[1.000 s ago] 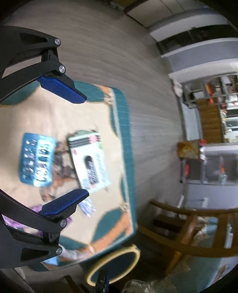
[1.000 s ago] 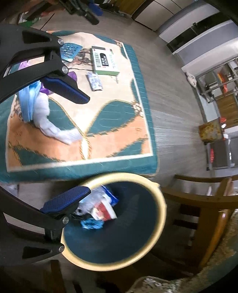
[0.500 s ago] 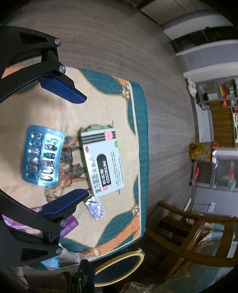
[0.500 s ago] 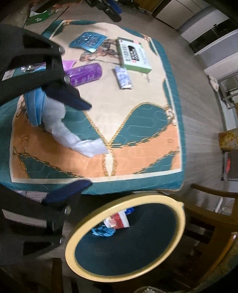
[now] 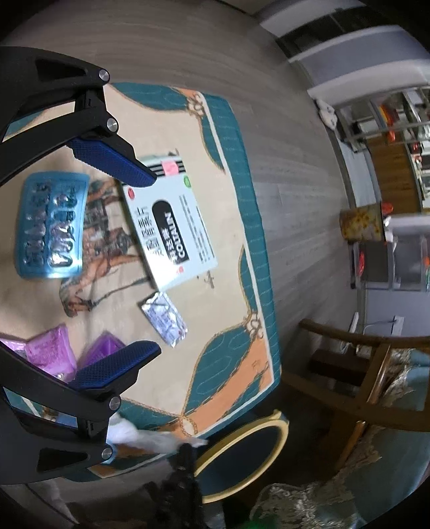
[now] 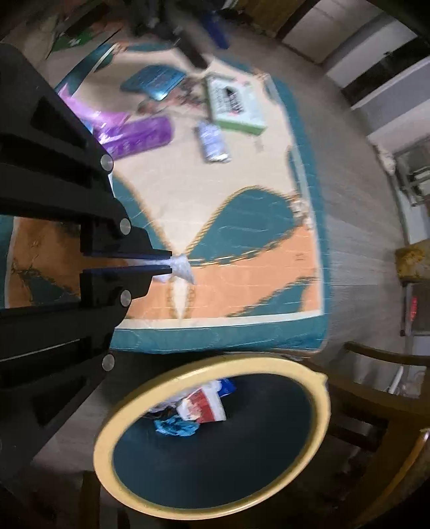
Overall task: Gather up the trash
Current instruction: 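Grasp the white tissue with the right gripper while the left grasps the silver sachet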
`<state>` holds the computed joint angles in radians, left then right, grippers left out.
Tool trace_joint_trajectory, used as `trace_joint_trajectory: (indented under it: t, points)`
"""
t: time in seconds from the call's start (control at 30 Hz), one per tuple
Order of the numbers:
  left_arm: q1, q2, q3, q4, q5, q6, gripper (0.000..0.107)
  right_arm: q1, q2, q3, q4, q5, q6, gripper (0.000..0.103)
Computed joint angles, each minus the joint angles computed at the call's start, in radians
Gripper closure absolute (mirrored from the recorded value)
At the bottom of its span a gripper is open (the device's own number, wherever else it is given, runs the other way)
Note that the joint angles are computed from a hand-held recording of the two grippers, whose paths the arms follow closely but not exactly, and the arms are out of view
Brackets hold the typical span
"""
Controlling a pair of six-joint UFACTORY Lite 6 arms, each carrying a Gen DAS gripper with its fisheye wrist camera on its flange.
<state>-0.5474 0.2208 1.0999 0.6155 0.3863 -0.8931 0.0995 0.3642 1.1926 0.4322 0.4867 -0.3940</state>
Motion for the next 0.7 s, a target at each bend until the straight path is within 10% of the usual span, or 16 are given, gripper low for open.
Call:
trace_joint_trajectory:
  t: [0.7]
  points:
    - [-0.051, 0.406, 0.415, -0.402, 0.046, 0.477, 0.023, -0.159, -0.081, 0.100, 0.347, 0.119, -0.324, 0.100]
